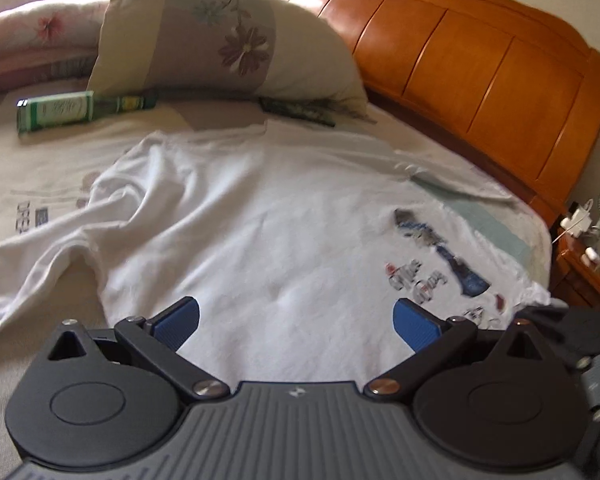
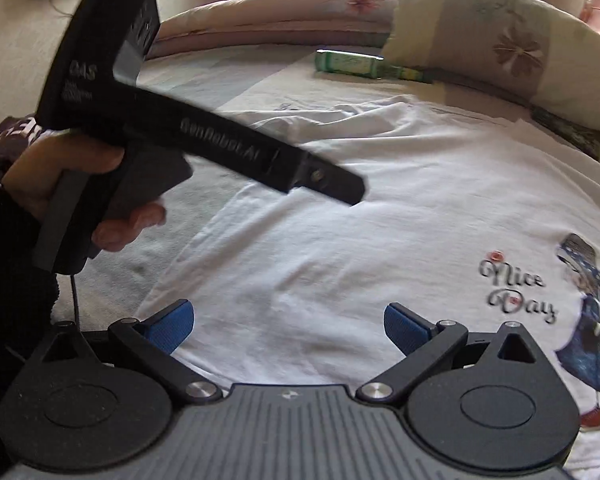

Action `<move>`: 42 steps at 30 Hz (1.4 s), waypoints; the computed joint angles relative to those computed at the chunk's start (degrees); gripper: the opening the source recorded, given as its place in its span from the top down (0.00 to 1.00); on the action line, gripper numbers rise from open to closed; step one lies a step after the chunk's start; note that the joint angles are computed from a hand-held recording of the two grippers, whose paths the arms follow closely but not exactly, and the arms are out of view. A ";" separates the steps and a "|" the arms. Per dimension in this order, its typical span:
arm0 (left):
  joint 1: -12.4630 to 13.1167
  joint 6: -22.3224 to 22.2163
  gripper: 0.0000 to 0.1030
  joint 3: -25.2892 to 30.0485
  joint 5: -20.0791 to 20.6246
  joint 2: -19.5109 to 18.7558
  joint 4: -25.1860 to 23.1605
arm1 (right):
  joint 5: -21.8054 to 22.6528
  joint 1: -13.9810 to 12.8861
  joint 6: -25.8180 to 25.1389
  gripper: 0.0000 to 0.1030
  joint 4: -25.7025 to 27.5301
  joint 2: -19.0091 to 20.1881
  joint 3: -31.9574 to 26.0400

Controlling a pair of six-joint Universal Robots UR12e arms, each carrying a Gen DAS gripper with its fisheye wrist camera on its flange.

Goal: Fold clothes

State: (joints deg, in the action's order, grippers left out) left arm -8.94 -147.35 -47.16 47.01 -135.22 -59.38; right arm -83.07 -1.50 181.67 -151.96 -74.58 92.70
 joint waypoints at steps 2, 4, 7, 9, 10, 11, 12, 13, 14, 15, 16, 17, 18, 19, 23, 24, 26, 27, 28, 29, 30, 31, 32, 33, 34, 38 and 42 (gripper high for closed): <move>-0.58 -2.84 0.01 0.65 7.85 -0.58 0.58 | -2.51 -0.35 1.00 0.00 -0.85 -1.24 1.29; -0.20 -4.02 0.01 0.14 7.53 -0.58 2.02 | -3.63 -0.95 2.11 0.00 -2.09 -1.90 2.22; -0.46 -7.24 0.01 -1.07 10.80 0.12 6.38 | -4.80 -1.73 3.38 0.00 -3.11 -2.67 3.44; -0.63 -7.03 0.01 -1.31 11.00 0.33 7.07 | -5.68 -2.13 3.78 0.00 -3.39 -2.89 4.00; -0.56 -6.40 0.01 -1.50 9.29 0.45 6.57 | -6.15 -2.30 3.88 0.00 -3.41 -2.95 4.23; -0.48 -4.63 0.01 -1.42 6.65 0.50 4.82 | -6.26 -2.49 4.06 0.00 -3.66 -2.85 4.40; -0.58 -2.04 0.01 -1.52 4.78 0.65 3.06 | -6.71 -2.53 4.41 0.00 -3.80 -2.65 4.48; -0.70 0.71 0.01 -1.52 3.05 0.77 1.11 | -7.06 -2.53 4.78 0.00 -3.52 -2.50 4.47; -0.94 3.11 0.01 -1.83 2.63 0.99 0.14 | -7.40 -2.52 5.16 0.00 -3.24 -2.35 4.47; -1.24 4.53 0.01 -2.14 3.67 1.18 0.13 | -7.27 -2.60 5.20 0.00 -3.02 -2.20 4.50; -1.55 5.81 0.01 -2.44 4.87 1.35 0.27 | -7.50 -2.61 5.37 0.00 -2.47 -2.10 4.55; -1.93 4.98 0.01 -2.61 8.13 1.38 1.54 | -7.74 -2.61 5.54 0.00 -1.90 -2.00 4.59; -2.07 2.41 0.01 -2.41 11.46 1.19 3.02 | -7.75 -2.64 5.59 0.00 -1.08 -1.91 4.62; -1.98 0.09 0.01 -2.20 13.44 0.90 4.31 | -7.85 -2.65 5.65 0.00 0.05 -1.77 4.54; 0.75 -10.49 0.01 0.65 2.96 -0.92 5.72 | -9.97 -1.83 1.95 0.00 -2.62 -1.74 5.90; 1.33 -13.14 0.01 1.79 -0.47 -1.68 6.48 | -10.74 -1.56 1.20 0.00 -2.87 -1.65 5.95; 1.71 -16.24 0.01 5.97 -6.25 -4.23 5.95 | -10.86 -1.52 1.31 0.00 -2.99 -1.66 5.98; 1.75 -17.60 0.01 8.50 -8.77 -5.75 5.36 | -10.92 -1.50 1.37 0.00 -3.05 -1.66 6.00; 1.59 -18.37 0.01 11.20 -10.41 -7.40 3.90 | -10.59 -1.61 1.31 0.00 -3.02 -1.71 6.03; 1.41 -19.08 0.01 14.14 -11.78 -9.13 2.12 | -10.53 -1.64 1.19 0.00 -3.01 -1.73 6.05; 1.01 -18.93 0.01 17.42 -11.45 -10.80 -1.25 | -10.47 -1.67 1.06 0.00 -3.00 -1.75 6.07; 0.61 -18.69 0.01 21.15 -10.89 -12.65 -5.03 | -10.41 -1.69 0.94 0.00 -2.99 -1.76 6.09; 0.20 -18.46 0.01 24.86 -9.85 -14.56 -8.78 | -10.61 -1.62 0.97 0.00 -2.97 -1.71 6.05; 0.02 -19.42 0.01 27.84 -9.35 -16.23 -11.77 | -10.78 -1.56 1.03 0.00 -2.93 -1.66 5.99; -0.13 -20.74 0.01 30.51 -8.92 -17.81 -13.92 | -10.95 -1.50 1.09 0.00 -2.89 -1.61 5.93; 0.28 -30.48 0.01 28.13 -5.09 -17.56 -3.05 | -11.02 -1.49 1.05 0.00 -3.37 -1.55 6.06; -0.53 -30.20 0.01 23.85 3.16 -14.71 1.87 | -10.89 -1.55 0.92 0.00 -4.08 -1.55 6.33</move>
State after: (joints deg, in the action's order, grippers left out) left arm -9.46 -177.55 -23.31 50.17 -149.93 -57.51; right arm -93.96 -3.05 182.58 -156.04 -76.13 99.03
